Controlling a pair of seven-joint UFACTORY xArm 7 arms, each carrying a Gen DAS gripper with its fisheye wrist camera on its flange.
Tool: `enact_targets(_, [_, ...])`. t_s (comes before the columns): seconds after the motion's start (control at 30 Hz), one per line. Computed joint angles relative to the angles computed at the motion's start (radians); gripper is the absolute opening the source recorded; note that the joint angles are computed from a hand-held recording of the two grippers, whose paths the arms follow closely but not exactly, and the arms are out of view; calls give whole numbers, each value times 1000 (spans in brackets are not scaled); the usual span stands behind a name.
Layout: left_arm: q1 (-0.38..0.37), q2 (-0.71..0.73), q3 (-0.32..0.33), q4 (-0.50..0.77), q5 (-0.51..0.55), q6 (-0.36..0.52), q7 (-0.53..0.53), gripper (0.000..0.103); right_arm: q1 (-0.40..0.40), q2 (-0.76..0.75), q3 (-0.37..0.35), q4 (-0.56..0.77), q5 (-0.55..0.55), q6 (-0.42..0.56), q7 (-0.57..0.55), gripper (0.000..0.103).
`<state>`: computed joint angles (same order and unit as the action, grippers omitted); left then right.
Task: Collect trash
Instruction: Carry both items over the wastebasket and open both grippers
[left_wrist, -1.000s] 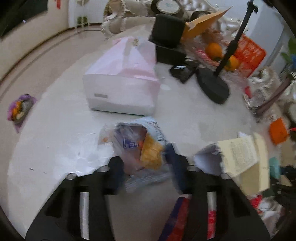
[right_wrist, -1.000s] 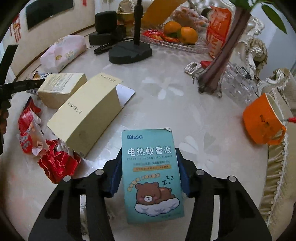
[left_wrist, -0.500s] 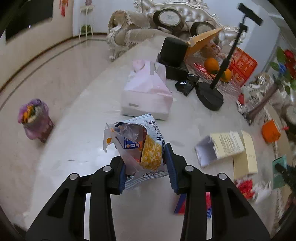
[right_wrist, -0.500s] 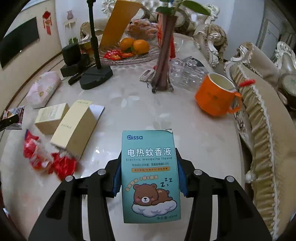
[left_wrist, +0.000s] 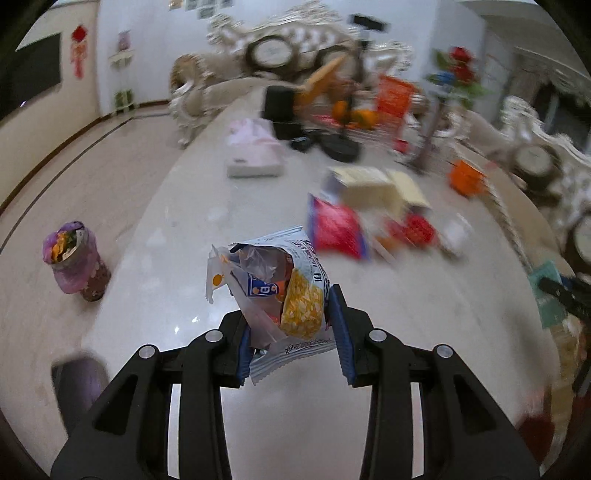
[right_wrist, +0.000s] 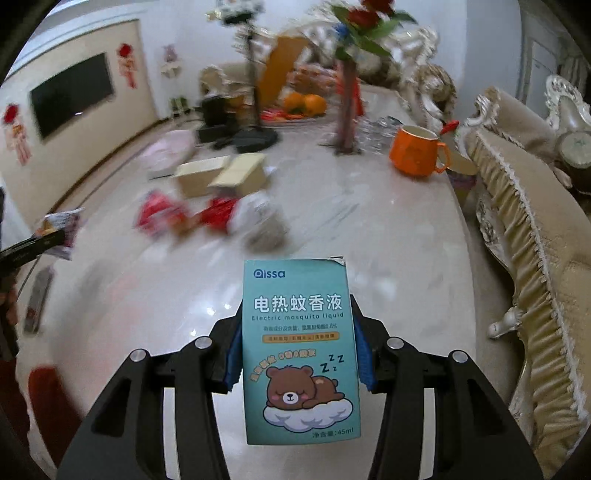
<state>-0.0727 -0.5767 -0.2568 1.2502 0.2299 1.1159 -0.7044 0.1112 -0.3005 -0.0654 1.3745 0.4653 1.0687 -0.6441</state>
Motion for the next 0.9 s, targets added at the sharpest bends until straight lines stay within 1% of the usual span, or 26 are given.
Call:
enact_targets(0.03, [-25, -62, -23, -39, -8, 6, -8, 37, 3, -50, -12, -43, 20, 16, -23, 46])
enact_targets(0.07, [-35, -89, -41, -52, -12, 16, -12, 37, 8, -121, -26, -103, 42, 35, -45, 46])
enact_targets(0.13, [-57, -159, -95, -81, -18, 49, -31, 37, 23, -241, -52, -202, 63, 80, -69, 46])
enact_targets(0.23, [-85, -235, -174, -97, -46, 106, -66, 37, 41, -423, -83, -344, 79, 154, -56, 46])
enact_targets(0.37, [-128, -270, -269, -89, -105, 197, -98, 37, 45, -646, -104, -514, 64, 257, 4, 46])
enact_targets(0.4, [-142, -274, -285, -92, -125, 206, -108, 37, 43, -683, -104, -545, 54, 270, 18, 46])
enact_targets(0.47, [-198, -262, -322, -117, -199, 202, -131, 37, 33, -747, -98, -621, 24, 320, 60, 46])
enact_targets(0.5, [-218, -248, -337, -129, -220, 202, -137, 37, 28, -763, -89, -660, 7, 340, 80, 46])
enact_targets(0.53, [-244, -226, -352, -152, -248, 196, -145, 37, 22, -782, -71, -695, -9, 339, 93, 46])
enact_targets(0.6, [-301, -176, -359, -225, -303, 148, -167, 37, 14, -785, -32, -769, -47, 309, 108, 46])
enact_targets(0.63, [-324, -142, -356, -278, -333, 108, -181, 37, 14, -780, -17, -792, -59, 293, 120, 46])
enact_targets(0.7, [-354, -82, -341, -337, -347, 53, -184, 37, 22, -752, 10, -830, -81, 245, 135, 46])
enact_targets(0.77, [-372, -27, -337, -361, -327, 24, -184, 37, 35, -724, 31, -866, -97, 203, 151, 46])
enact_targets(0.87, [-410, 20, -298, -400, -326, -28, -185, 37, 71, -666, 55, -892, -103, 134, 170, 46])
enact_targets(0.9, [-418, 37, -290, -406, -318, -37, -192, 37, 78, -672, 53, -906, -109, 128, 174, 46])
